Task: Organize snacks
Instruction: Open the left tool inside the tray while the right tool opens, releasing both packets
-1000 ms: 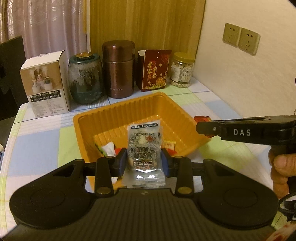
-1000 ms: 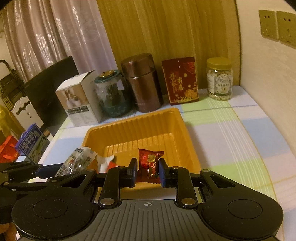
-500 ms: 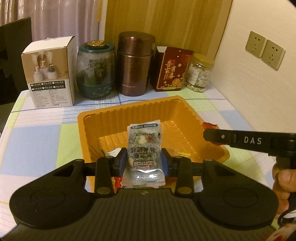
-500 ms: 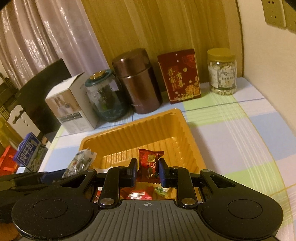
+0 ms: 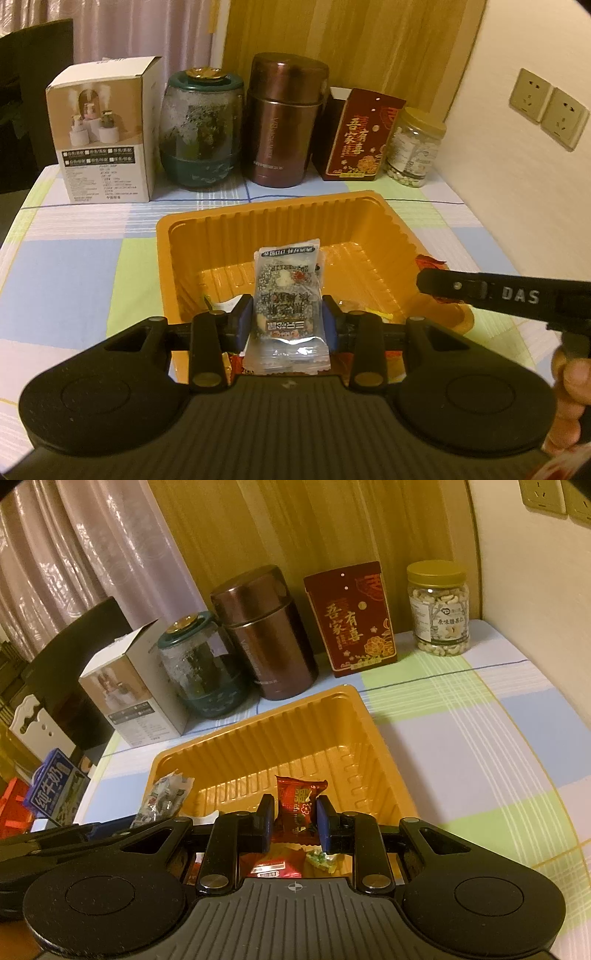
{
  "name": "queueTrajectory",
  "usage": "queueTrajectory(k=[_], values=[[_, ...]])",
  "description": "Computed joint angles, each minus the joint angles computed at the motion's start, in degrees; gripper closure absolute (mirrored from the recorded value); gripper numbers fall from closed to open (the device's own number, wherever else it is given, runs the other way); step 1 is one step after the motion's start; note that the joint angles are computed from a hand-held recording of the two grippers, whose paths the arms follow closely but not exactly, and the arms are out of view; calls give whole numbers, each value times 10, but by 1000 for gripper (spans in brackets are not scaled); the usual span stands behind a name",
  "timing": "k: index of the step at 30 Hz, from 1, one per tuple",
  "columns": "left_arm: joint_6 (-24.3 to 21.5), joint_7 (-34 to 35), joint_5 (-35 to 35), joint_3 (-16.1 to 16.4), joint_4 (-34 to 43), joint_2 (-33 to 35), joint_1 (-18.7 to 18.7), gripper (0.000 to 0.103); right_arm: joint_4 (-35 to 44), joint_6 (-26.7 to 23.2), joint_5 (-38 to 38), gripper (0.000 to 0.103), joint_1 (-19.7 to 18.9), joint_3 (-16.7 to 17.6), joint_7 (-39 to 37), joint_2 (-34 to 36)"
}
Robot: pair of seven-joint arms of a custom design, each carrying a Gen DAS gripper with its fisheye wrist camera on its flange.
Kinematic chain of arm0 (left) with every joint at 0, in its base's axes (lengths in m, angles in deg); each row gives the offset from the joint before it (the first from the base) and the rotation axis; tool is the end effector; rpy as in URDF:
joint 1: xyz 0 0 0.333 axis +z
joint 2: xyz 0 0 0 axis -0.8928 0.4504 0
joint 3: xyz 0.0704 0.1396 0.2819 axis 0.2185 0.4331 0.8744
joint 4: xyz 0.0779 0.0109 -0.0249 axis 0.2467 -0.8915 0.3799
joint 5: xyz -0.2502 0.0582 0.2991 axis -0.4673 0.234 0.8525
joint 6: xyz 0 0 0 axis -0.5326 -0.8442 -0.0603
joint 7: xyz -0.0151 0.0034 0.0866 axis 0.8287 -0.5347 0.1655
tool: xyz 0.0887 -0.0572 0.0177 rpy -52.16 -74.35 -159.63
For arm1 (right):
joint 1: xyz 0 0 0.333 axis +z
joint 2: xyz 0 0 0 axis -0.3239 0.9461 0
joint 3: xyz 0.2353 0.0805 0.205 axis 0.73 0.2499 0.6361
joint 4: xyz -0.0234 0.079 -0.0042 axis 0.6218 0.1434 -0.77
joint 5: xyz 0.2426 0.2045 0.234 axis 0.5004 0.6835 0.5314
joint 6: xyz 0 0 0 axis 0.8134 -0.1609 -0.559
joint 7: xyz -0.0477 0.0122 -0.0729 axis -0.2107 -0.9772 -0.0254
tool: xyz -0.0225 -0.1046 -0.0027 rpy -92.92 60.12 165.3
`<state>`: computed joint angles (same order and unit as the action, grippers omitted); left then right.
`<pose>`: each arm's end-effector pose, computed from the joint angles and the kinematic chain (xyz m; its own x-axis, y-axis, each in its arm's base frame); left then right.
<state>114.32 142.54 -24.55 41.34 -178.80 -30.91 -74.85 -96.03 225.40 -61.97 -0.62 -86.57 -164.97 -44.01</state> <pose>0.4877 -0.0981 0.3845 -0.1470 -0.9752 0.1652 -0.7197 -0.0091 -0.6943 0.4801 0.2612 0.3919 0.1185 -0.9203 -0.3727 -0.7304 0.1735 -0.6606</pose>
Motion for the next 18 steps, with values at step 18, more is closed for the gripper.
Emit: queueTrajectory(k=[18], values=[[8, 61, -51, 1, -27, -37, -11, 51, -7, 1, -23, 78, -24, 24, 17, -8]])
